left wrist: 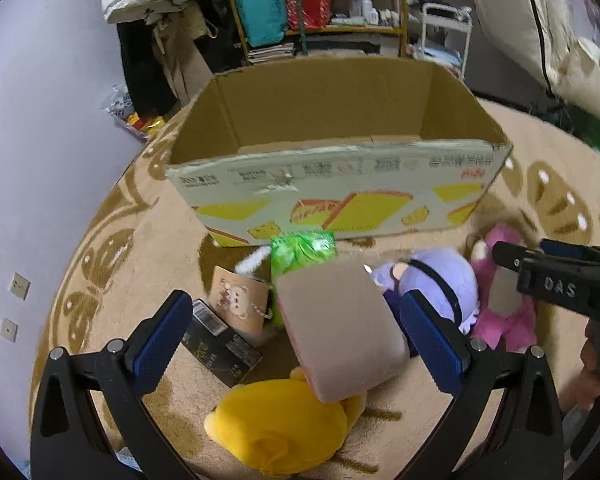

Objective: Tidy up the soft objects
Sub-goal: 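Grasp the pink-white roll cushion with the left tool while the right tool grasps the pink plush bear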

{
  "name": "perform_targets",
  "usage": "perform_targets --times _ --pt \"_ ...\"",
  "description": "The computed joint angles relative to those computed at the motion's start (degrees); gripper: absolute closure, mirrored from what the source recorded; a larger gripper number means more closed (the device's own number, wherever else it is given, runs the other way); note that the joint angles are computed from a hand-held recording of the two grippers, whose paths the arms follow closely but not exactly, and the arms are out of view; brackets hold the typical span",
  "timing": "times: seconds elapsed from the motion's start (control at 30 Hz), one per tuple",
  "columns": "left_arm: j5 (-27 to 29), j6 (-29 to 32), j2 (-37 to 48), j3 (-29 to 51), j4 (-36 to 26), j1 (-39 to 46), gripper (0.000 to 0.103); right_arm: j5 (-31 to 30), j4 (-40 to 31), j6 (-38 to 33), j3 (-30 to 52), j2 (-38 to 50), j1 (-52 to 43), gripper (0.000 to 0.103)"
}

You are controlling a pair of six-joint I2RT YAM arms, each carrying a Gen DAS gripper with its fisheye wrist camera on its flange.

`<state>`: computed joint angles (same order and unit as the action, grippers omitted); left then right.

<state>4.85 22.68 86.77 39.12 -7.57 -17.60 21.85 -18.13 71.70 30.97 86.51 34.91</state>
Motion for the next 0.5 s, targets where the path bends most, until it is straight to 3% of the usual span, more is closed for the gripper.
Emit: perform_targets --times 0.07,0.23,0.4,0.5 --pt "-0.78 0.64 0.7 0.11 -0.55 -0.96 0.001 -3.7 3.17 -0.04 -1.61 0.76 -1.5 0.041" --pt "1.59 0.91 3.83 2.84 -4.78 0.0 0.018 -5.38 6.62 -2.16 -2.33 1.89 -2.21 0.058" --pt "6.2 1.01 4.54 4.25 -8.29 1.7 0.043 -4.99 7.22 -3.27 -1.67 3.5 -2.02 0.06" --pt "6.2 1.46 3.88 3.79 -8.49 1.73 0.049 -3.92 6.49 -2.85 -0.58 4.85 -1.03 0.06"
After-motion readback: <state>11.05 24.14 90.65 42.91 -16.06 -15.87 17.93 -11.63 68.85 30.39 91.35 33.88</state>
